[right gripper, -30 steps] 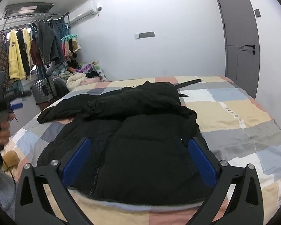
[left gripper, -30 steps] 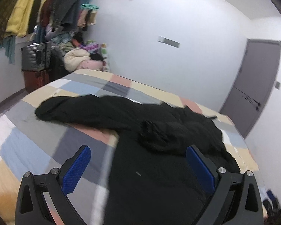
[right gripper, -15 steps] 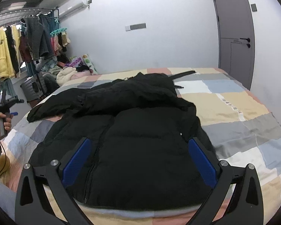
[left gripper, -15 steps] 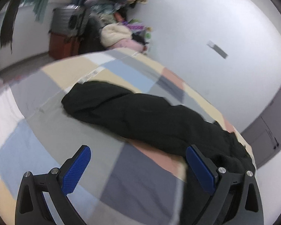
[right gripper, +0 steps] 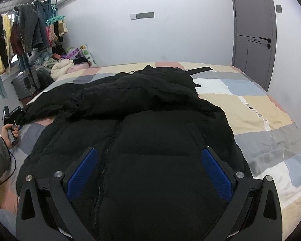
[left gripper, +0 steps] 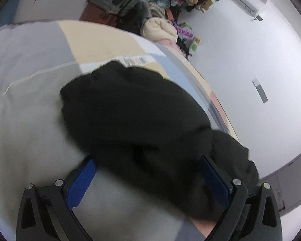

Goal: Fold large clothes
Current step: 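Grasp the other sleeve cuff with the left gripper and lift it, then carry the held sleeve over the jacket body and lower it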

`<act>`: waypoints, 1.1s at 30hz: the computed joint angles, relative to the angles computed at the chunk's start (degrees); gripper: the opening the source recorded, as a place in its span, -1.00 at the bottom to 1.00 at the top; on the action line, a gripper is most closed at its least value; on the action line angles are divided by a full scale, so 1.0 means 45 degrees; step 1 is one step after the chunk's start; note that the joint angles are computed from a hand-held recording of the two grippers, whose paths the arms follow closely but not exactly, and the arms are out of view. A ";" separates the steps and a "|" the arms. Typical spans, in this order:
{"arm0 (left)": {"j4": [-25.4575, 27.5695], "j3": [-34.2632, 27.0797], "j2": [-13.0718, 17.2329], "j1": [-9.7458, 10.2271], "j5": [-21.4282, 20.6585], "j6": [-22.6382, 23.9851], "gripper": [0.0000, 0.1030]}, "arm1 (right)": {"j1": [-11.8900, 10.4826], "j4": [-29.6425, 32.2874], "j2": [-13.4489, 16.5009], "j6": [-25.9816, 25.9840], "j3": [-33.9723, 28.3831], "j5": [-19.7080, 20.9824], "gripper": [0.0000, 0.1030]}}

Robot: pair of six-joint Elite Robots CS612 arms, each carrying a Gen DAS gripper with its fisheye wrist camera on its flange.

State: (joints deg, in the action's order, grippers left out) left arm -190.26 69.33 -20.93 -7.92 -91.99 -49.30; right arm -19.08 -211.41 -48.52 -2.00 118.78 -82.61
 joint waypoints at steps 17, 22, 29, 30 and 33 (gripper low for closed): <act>0.1009 0.0013 -0.0798 -0.0701 0.3398 0.1777 -0.85 | -0.0007 0.0538 -0.0007 -0.0384 -0.0199 -0.0343 1.00; 0.0561 0.1088 -0.1956 -0.1043 0.4160 0.2434 -0.87 | -0.0249 0.0041 -0.0222 -0.0582 0.0219 0.0162 1.00; 0.0777 0.2295 -0.3699 -0.1746 0.5114 0.3378 -0.87 | -0.0875 -0.0666 -0.0468 -0.0442 0.0774 0.1537 1.00; 0.0816 0.2439 -0.3925 -0.1881 0.5294 0.3701 -0.87 | -0.0942 -0.0761 -0.0480 -0.0444 0.0828 0.1673 1.00; 0.0820 0.2689 -0.4469 -0.2399 0.5957 0.4744 -0.87 | -0.1125 -0.1145 -0.0516 -0.0485 0.1021 0.1952 1.00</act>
